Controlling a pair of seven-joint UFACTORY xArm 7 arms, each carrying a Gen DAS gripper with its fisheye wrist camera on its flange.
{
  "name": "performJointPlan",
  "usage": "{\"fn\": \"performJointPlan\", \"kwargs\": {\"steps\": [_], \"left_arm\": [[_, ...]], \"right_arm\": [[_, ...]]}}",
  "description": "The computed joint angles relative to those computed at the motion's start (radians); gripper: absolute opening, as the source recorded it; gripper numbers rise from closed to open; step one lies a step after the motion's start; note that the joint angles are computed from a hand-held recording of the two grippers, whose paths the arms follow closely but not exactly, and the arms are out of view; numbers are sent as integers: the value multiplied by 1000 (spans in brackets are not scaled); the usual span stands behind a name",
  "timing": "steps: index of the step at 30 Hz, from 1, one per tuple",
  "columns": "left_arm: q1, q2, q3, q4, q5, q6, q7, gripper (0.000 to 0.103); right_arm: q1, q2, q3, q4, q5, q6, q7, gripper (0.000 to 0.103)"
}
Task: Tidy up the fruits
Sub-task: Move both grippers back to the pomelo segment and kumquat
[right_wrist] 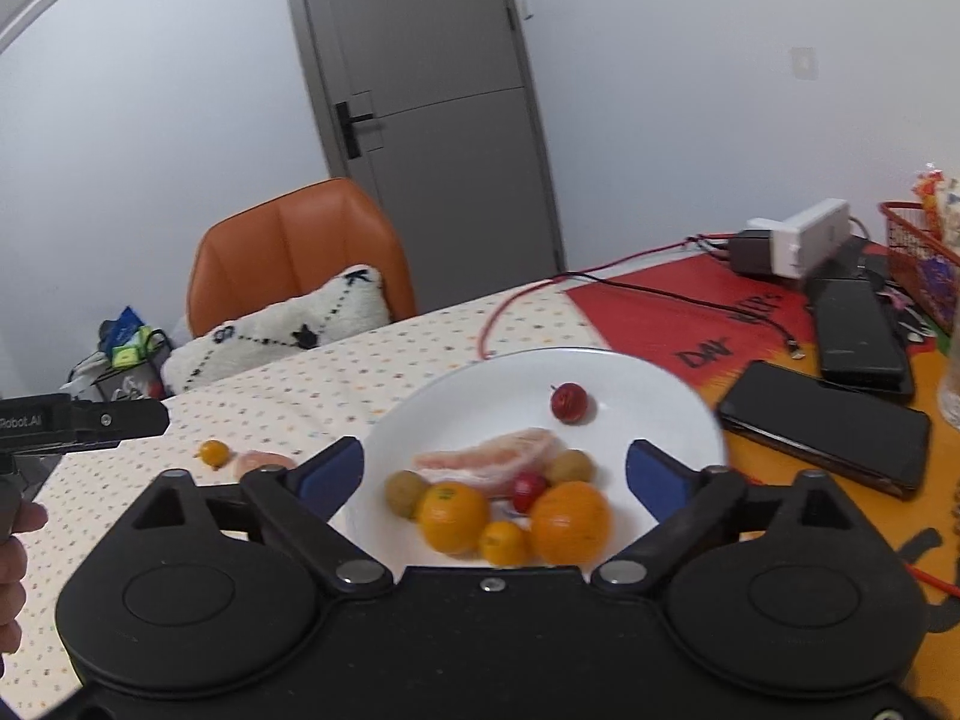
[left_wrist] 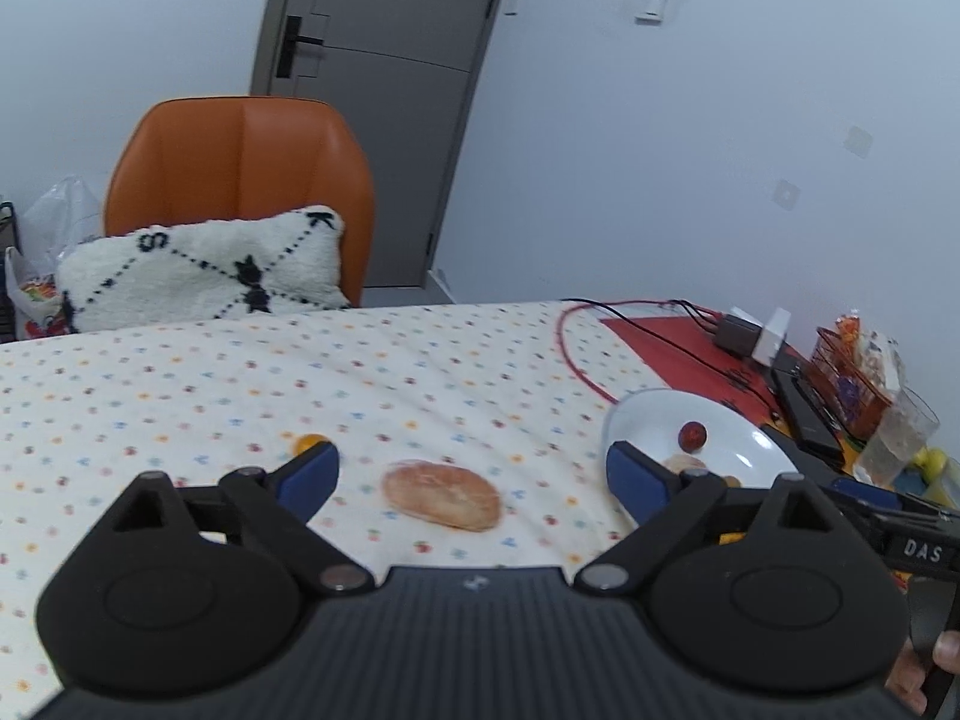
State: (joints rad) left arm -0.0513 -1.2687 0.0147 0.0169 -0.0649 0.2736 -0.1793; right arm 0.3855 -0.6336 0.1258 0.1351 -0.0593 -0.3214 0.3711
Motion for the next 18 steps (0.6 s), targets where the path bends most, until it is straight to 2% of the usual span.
{"fn": "performJointPlan", "kwargs": {"steps": [2, 18], "left_arm": [[27, -25, 12, -2, 6, 18, 11, 95], [158, -78, 105, 6, -14, 96, 138, 97]], "right_arm": [[26, 17, -8, 13, -9, -5, 2, 103], [56, 141, 87, 116, -18, -38, 7, 103]]}}
